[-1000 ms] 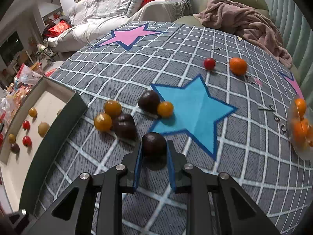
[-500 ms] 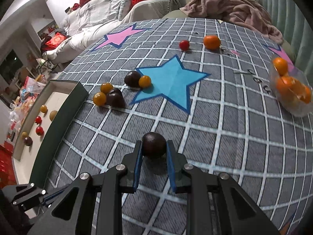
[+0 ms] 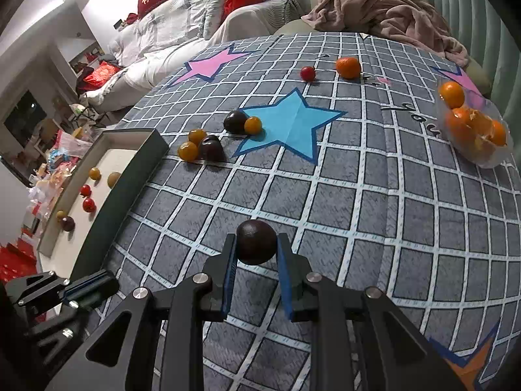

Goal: Organize fruits
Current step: 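Grasp an orange cherry tomato with the left gripper while the right grasps a dark plum, then carry both fruits over the white tray and open both grippers to drop them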

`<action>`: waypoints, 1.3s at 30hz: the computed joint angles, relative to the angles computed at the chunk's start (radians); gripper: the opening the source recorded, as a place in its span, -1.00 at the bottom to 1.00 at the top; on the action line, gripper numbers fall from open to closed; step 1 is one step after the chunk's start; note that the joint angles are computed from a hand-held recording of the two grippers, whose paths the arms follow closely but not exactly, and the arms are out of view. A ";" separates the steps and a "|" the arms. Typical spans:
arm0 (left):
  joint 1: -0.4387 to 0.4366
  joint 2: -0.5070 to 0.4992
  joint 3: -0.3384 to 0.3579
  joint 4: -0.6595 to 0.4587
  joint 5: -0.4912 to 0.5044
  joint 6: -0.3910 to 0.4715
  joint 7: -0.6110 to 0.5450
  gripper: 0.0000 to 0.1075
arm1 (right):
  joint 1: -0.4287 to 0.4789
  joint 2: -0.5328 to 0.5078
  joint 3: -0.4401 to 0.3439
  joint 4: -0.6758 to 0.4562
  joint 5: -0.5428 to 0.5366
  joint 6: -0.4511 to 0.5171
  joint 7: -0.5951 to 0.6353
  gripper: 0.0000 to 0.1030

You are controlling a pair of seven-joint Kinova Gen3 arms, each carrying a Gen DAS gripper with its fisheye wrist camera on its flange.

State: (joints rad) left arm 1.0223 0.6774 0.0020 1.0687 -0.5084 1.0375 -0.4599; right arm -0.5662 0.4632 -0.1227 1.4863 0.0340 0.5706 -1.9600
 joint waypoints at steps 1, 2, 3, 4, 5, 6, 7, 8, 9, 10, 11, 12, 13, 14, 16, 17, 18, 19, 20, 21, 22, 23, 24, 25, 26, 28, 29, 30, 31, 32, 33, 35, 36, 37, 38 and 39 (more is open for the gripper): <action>0.022 0.002 -0.019 -0.001 -0.019 0.004 0.010 0.51 | 0.003 -0.001 -0.003 0.003 -0.003 -0.002 0.003 -0.50; 0.056 -0.003 -0.050 0.013 -0.048 -0.007 0.037 0.55 | 0.005 -0.003 -0.004 0.007 -0.006 -0.005 0.005 -0.50; 0.075 -0.007 -0.063 0.024 -0.074 -0.022 0.051 0.55 | 0.007 -0.006 -0.004 0.011 -0.007 -0.008 0.006 -0.50; 0.078 0.000 -0.057 0.017 -0.085 -0.021 0.048 0.55 | 0.009 -0.008 -0.005 0.016 -0.010 -0.011 0.006 -0.50; 0.073 0.012 -0.049 -0.003 -0.079 -0.004 0.032 0.55 | 0.010 -0.008 -0.006 0.017 -0.013 -0.011 0.006 -0.50; 0.061 0.026 -0.025 -0.028 -0.090 0.027 0.028 0.55 | 0.011 -0.008 -0.005 0.017 -0.014 -0.011 0.006 -0.50; 0.057 0.039 -0.019 -0.050 -0.086 0.048 0.015 0.54 | 0.011 -0.010 -0.004 0.021 -0.015 -0.013 0.004 -0.50; 0.052 0.053 -0.013 -0.071 -0.075 0.065 0.001 0.46 | 0.010 -0.012 -0.003 0.023 -0.015 -0.015 0.002 -0.50; 0.051 0.061 -0.012 -0.083 -0.068 0.072 -0.005 0.23 | 0.011 -0.015 -0.004 0.027 -0.016 -0.016 0.002 -0.50; 0.045 0.071 -0.007 -0.100 -0.056 0.083 -0.023 0.13 | 0.009 -0.017 -0.002 0.028 -0.014 -0.016 0.000 -0.50; 0.038 0.085 0.001 -0.124 -0.038 0.100 -0.043 -0.08 | 0.009 -0.018 -0.002 0.028 -0.013 -0.015 -0.001 -0.50; 0.034 0.093 0.003 -0.138 -0.023 0.110 -0.055 -0.30 | 0.012 -0.017 -0.005 0.029 -0.015 -0.017 0.002 -0.50; 0.028 0.102 0.008 -0.150 -0.004 0.119 -0.067 -0.41 | 0.011 -0.020 -0.004 0.031 -0.014 -0.017 0.001 -0.50; 0.030 0.107 0.005 -0.154 0.007 0.125 -0.070 -0.51 | 0.007 -0.023 -0.002 0.031 -0.011 -0.016 -0.001 -0.50; 0.045 0.102 -0.012 -0.141 0.004 0.114 -0.054 -0.56 | 0.001 -0.031 -0.002 0.030 -0.006 -0.011 -0.004 -0.50; 0.046 0.097 -0.014 -0.131 0.007 0.105 -0.048 -0.56 | -0.002 -0.032 -0.002 0.025 -0.002 -0.007 -0.004 -0.50; 0.042 0.087 -0.012 -0.115 0.014 0.088 -0.043 -0.56 | -0.006 -0.033 -0.003 0.018 0.001 0.002 -0.003 -0.50; 0.035 0.074 -0.009 -0.094 0.023 0.066 -0.036 -0.56 | -0.011 -0.032 -0.005 0.008 0.004 0.013 -0.001 -0.50; 0.028 0.055 -0.008 -0.066 0.033 0.042 -0.022 -0.56 | -0.014 -0.032 -0.007 0.001 0.005 0.020 0.001 -0.50; 0.026 0.041 -0.009 -0.045 0.034 0.028 -0.010 -0.56 | -0.018 -0.031 -0.010 -0.007 0.006 0.027 0.003 -0.50; 0.026 0.022 -0.014 -0.022 0.031 0.013 0.009 -0.56 | -0.021 -0.028 -0.015 -0.020 0.005 0.037 0.008 -0.50; 0.026 0.008 -0.016 -0.008 0.027 0.008 0.021 -0.56 | -0.025 -0.024 -0.020 -0.035 0.004 0.047 0.014 -0.50; 0.026 -0.006 -0.017 0.005 0.020 0.005 0.033 -0.57 | -0.029 -0.018 -0.025 -0.052 0.002 0.060 0.021 -0.50; 0.025 -0.019 -0.018 0.016 0.013 0.003 0.043 -0.57 | -0.034 -0.013 -0.030 -0.069 0.000 0.071 0.028 -0.50; 0.026 -0.035 -0.020 0.029 0.003 0.007 0.055 -0.57 | -0.041 -0.005 -0.034 -0.088 -0.002 0.082 0.035 -0.50; 0.022 -0.064 -0.021 0.054 -0.017 0.020 0.079 -0.57 | -0.060 0.013 -0.043 -0.135 -0.003 0.110 0.053 -0.50; 0.018 -0.081 -0.023 0.070 -0.026 0.034 0.094 -0.57 | -0.073 0.025 -0.044 -0.161 -0.002 0.126 0.061 -0.50; 0.010 -0.094 -0.019 0.084 -0.032 0.044 0.104 -0.57 | -0.085 0.037 -0.045 -0.188 0.001 0.143 0.068 -0.50; -0.001 -0.109 -0.017 0.102 -0.035 0.058 0.118 -0.56 | -0.098 0.051 -0.047 -0.217 0.002 0.160 0.078 -0.50; -0.010 -0.120 -0.014 0.121 -0.041 0.069 0.132 -0.56 | -0.110 0.067 -0.050 -0.248 0.001 0.179 0.089 -0.50; -0.019 -0.129 -0.009 0.136 -0.047 0.082 0.145 -0.56 | -0.119 0.081 -0.053 -0.274 -0.003 0.196 0.100 -0.50; -0.040 -0.147 -0.003 0.169 -0.054 0.112 0.174 -0.56 | -0.140 0.123 -0.059 -0.348 -0.015 0.241 0.123 -0.50; -0.053 -0.157 0.005 0.187 -0.054 0.118 0.186 -0.56 | -0.149 0.142 -0.062 -0.380 -0.022 0.261 0.134 -0.50; -0.067 -0.165 0.011 0.203 -0.052 0.124 0.197 -0.56 | -0.157 0.163 -0.065 -0.416 -0.030 0.284 0.147 -0.50; -0.080 -0.170 0.018 0.217 -0.051 0.132 0.205 -0.56 | -0.169 0.186 -0.066 -0.456 -0.037 0.310 0.158 -0.50; -0.090 -0.173 0.022 0.230 -0.054 0.142 0.212 -0.56 | -0.182 0.211 -0.064 -0.498 -0.041 0.341 0.167 -0.50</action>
